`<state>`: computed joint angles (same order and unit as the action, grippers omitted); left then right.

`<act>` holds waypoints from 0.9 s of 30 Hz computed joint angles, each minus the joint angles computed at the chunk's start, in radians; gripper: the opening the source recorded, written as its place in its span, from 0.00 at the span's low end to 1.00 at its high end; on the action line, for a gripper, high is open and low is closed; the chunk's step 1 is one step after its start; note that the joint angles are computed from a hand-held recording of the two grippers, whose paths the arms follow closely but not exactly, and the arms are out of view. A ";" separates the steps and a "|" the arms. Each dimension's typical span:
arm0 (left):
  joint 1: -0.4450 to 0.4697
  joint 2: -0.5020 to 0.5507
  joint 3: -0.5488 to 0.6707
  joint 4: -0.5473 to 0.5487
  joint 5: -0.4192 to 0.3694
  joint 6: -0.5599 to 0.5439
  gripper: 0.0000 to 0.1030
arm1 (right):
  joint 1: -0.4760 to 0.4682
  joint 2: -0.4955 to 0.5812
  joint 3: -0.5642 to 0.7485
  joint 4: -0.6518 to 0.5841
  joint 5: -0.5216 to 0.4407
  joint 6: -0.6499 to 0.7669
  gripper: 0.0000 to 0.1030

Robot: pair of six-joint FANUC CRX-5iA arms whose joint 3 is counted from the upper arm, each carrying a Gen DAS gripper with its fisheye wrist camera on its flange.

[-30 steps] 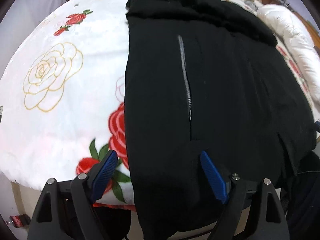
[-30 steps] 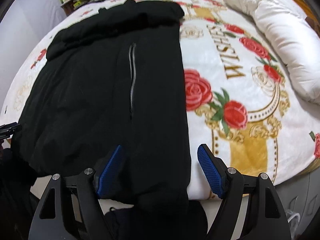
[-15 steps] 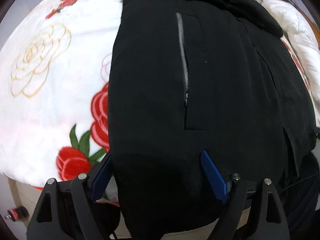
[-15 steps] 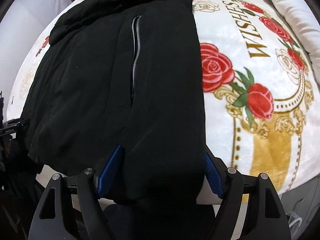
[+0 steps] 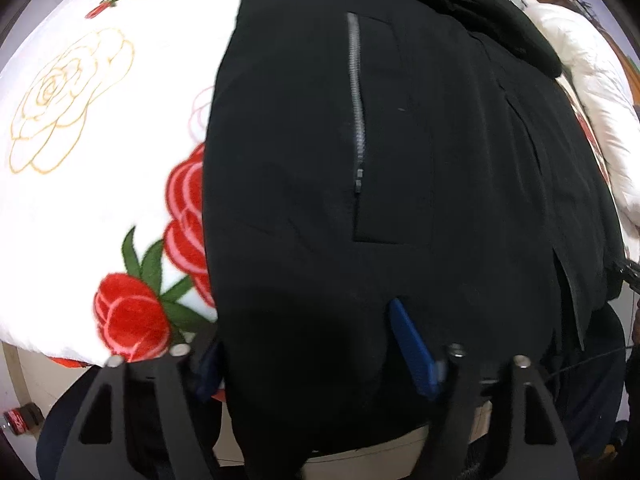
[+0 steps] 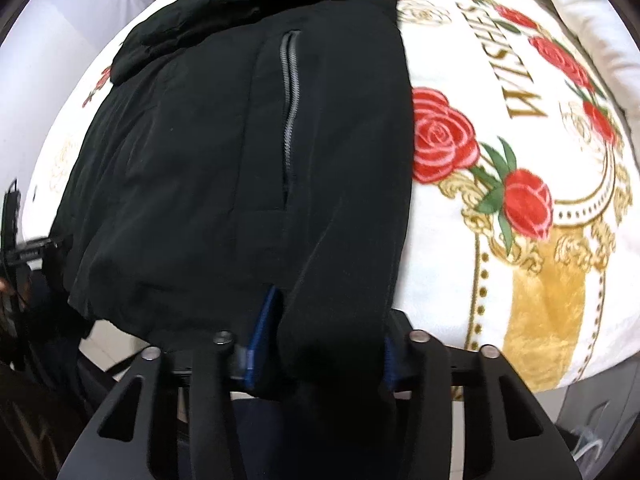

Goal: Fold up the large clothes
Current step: 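Close the right tool on the hem while the left tool grasps the hem too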

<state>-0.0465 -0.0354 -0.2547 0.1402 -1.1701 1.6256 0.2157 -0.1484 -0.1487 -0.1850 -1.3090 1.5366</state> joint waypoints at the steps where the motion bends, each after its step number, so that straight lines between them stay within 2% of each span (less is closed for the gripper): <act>1: -0.004 -0.001 0.004 -0.002 -0.002 -0.004 0.59 | 0.020 -0.008 -0.010 0.025 0.011 -0.008 0.33; 2: -0.008 -0.003 0.008 -0.006 -0.003 -0.005 0.55 | 0.040 -0.010 -0.015 0.049 0.023 -0.021 0.23; 3: -0.015 -0.008 0.015 -0.018 -0.006 0.003 0.46 | 0.047 -0.010 -0.013 0.055 0.027 -0.026 0.20; 4: -0.015 -0.015 0.014 -0.019 -0.003 0.005 0.37 | 0.055 -0.006 -0.008 0.056 0.030 -0.032 0.20; 7: 0.006 -0.037 0.007 0.001 -0.002 -0.003 0.25 | 0.066 -0.014 -0.005 0.071 0.035 -0.021 0.19; 11: 0.021 -0.047 0.008 0.024 -0.001 -0.032 0.25 | 0.071 -0.023 -0.001 0.073 0.043 -0.016 0.18; 16: 0.025 -0.050 0.006 0.024 -0.010 -0.045 0.27 | 0.027 -0.014 0.022 0.014 0.021 -0.010 0.20; 19: 0.026 -0.047 0.003 0.023 -0.016 -0.030 0.31 | 0.024 -0.011 0.023 0.005 0.000 0.000 0.29; 20: 0.030 -0.047 0.003 0.025 -0.018 -0.029 0.31 | 0.027 -0.010 0.026 0.000 -0.014 0.023 0.38; 21: 0.024 -0.054 0.004 0.022 -0.025 -0.022 0.31 | 0.032 -0.012 0.023 -0.002 -0.018 0.037 0.42; 26: 0.018 -0.048 0.016 0.008 -0.034 -0.020 0.31 | 0.017 0.000 0.022 -0.011 -0.038 0.026 0.42; 27: 0.012 -0.048 0.020 0.000 -0.033 -0.019 0.28 | 0.018 -0.003 0.019 -0.008 -0.036 0.015 0.38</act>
